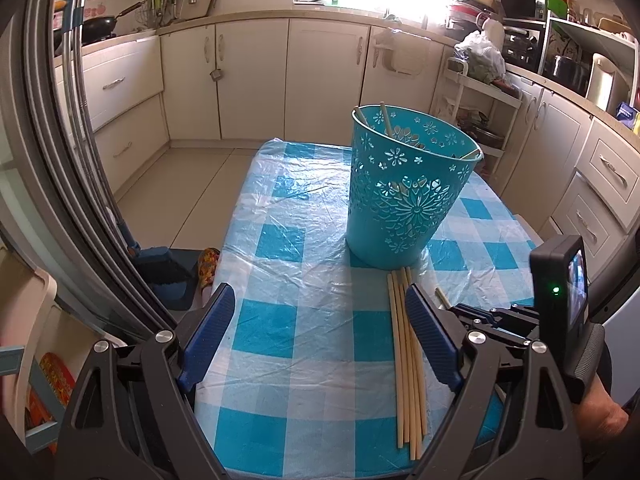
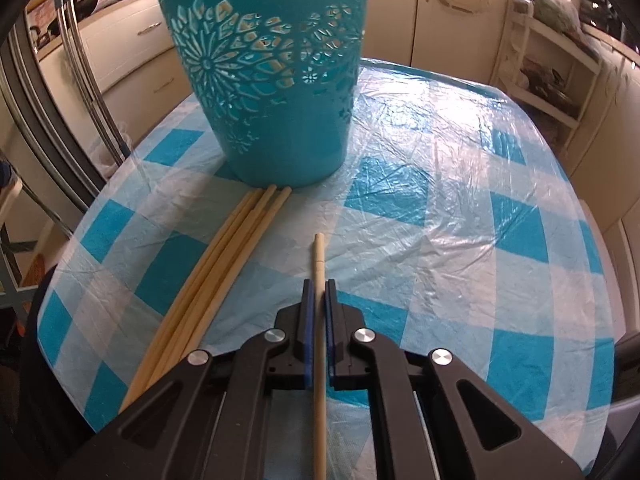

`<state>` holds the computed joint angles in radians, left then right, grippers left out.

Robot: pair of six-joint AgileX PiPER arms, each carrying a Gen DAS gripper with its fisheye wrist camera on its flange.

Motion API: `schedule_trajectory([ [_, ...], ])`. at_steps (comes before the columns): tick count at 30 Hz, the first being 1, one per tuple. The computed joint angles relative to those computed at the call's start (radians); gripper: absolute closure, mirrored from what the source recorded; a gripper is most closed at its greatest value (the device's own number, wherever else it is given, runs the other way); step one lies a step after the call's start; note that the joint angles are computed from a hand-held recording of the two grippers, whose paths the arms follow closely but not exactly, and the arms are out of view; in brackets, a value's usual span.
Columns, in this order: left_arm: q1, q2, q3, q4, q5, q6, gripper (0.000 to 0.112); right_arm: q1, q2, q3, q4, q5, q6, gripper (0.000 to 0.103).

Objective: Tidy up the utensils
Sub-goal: 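Lift the chopstick with the right gripper and carry it over the basket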

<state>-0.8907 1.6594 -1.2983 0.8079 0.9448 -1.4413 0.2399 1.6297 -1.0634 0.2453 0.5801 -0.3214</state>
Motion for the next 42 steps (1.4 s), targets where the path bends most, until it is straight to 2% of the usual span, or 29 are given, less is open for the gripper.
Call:
schedule_trajectory([
  [7, 0.004, -0.02, 0.026, -0.023, -0.007, -0.014, 0.029, -0.065, -0.077, 0.045, 0.16, 0.025, -0.095, 0.097],
  [18, -0.008, -0.034, 0.041, -0.021, -0.003, -0.033, 0.029, -0.161, -0.256, 0.008, 0.392, 0.143, -0.221, 0.097],
  [24, 0.001, -0.037, 0.057, -0.033, -0.015, -0.036, 0.029, -0.182, -0.299, -0.048, 0.467, 0.191, -0.253, 0.097],
  [42, 0.01, -0.065, 0.096, -0.036, -0.034, -0.067, 0.029, -0.196, -0.331, -0.125, 0.582, 0.254, -0.285, 0.097],
])
